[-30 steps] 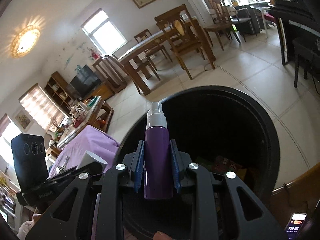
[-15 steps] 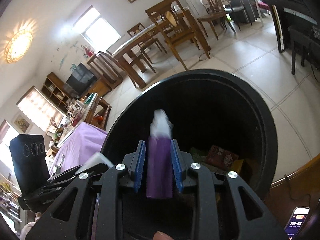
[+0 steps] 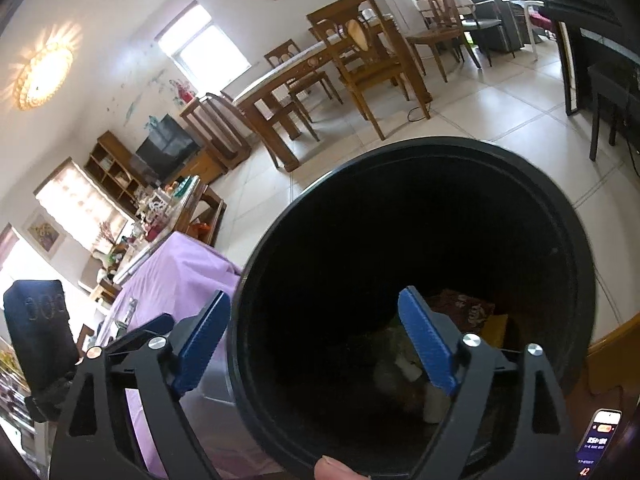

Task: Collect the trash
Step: 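Move both open tools back from the bin to the table, then grasp the coin battery card with the right tool while the left tool grasps the eye-drop bottle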

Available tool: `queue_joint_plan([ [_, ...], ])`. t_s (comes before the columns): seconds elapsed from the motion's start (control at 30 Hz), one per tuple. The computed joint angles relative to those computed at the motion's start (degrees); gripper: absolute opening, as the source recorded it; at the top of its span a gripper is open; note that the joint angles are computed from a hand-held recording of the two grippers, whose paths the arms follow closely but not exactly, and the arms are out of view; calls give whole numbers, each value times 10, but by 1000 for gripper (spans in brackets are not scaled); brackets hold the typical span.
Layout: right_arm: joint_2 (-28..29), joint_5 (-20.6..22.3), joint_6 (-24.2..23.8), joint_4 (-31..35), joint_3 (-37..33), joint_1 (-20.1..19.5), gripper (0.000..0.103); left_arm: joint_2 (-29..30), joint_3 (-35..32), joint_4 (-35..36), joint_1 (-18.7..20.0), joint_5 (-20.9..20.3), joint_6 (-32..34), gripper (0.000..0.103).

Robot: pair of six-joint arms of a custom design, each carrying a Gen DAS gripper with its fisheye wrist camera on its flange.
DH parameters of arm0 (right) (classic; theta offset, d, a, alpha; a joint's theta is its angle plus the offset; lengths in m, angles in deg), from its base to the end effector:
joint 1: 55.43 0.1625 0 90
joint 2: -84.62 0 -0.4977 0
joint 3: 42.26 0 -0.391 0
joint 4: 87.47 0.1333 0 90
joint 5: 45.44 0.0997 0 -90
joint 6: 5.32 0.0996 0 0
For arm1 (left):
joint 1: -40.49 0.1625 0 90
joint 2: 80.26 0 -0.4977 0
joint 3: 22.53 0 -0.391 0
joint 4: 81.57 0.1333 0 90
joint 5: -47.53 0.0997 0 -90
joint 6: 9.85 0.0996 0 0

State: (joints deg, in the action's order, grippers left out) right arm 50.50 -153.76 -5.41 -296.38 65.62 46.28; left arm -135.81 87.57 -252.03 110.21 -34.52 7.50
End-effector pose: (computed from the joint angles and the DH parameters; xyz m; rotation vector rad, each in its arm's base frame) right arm 0.2336 -0.6243 0.0703 0.0969 -2.6868 1.1533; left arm -0.0843 -0.6523 0.2092 0.9036 2.7977 -0.6812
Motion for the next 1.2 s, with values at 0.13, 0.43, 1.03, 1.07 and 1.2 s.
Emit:
queue_joint_plan([
  [0.13,17,-9,-7,33,-28,21,86,-55,23,-26,25,4,5,73],
  [0.43,90,-5,-32,150,-140,78,86,-170,23,-56,105,91,23,73],
  [1.03,308,103,59,582,-576,149,86,-135,-150,90,189,249,95,58],
  [1.07,327,96,68,617,-614,150,86,-132,-154,86,191,248,101,53],
  [1.2,384,79,107,713,-733,152,88,-131,-160,77,198,242,112,41],
])
